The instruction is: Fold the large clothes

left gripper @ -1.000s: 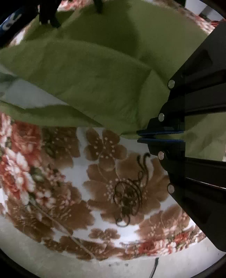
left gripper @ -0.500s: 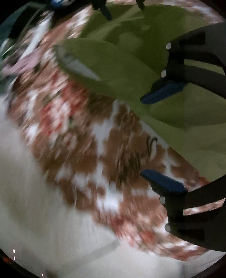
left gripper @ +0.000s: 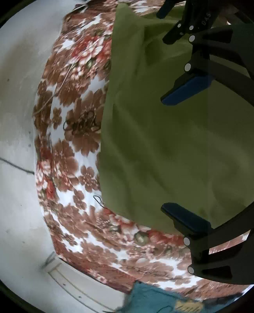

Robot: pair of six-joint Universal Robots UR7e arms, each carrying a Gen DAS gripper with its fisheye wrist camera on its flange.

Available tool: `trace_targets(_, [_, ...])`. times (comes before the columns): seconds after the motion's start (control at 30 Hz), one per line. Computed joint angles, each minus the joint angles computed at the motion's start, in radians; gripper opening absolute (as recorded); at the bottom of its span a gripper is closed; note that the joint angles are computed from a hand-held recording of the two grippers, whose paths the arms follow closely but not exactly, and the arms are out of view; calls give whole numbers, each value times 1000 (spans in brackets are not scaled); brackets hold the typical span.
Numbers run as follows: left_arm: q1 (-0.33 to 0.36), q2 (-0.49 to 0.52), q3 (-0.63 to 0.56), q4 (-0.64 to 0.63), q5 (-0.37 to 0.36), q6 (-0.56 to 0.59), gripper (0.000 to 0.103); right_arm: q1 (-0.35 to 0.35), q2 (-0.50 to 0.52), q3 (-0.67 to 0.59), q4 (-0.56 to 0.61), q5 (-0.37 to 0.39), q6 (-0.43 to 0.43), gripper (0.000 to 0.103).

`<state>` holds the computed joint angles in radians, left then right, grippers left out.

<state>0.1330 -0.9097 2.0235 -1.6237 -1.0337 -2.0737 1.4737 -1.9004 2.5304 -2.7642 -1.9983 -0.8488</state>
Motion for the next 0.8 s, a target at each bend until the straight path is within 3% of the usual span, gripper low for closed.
trace_targets(0.2, [10,-5,67,-104,-8,5,98,-46,98,-4,-138,-63,-48,98])
trace_targets(0.3, [32,8,120,-226,-22,41,98,-78,136,-7,-171,-84,-65,98])
trace_targets(0.6, [79,37,223,-449,-16,140,99,-203,202,-11,-208,-13,-187,98])
trace_targets(0.8, [101,50,298,-608,-7,177,99,-287,226,-60,-122,44,-226,99])
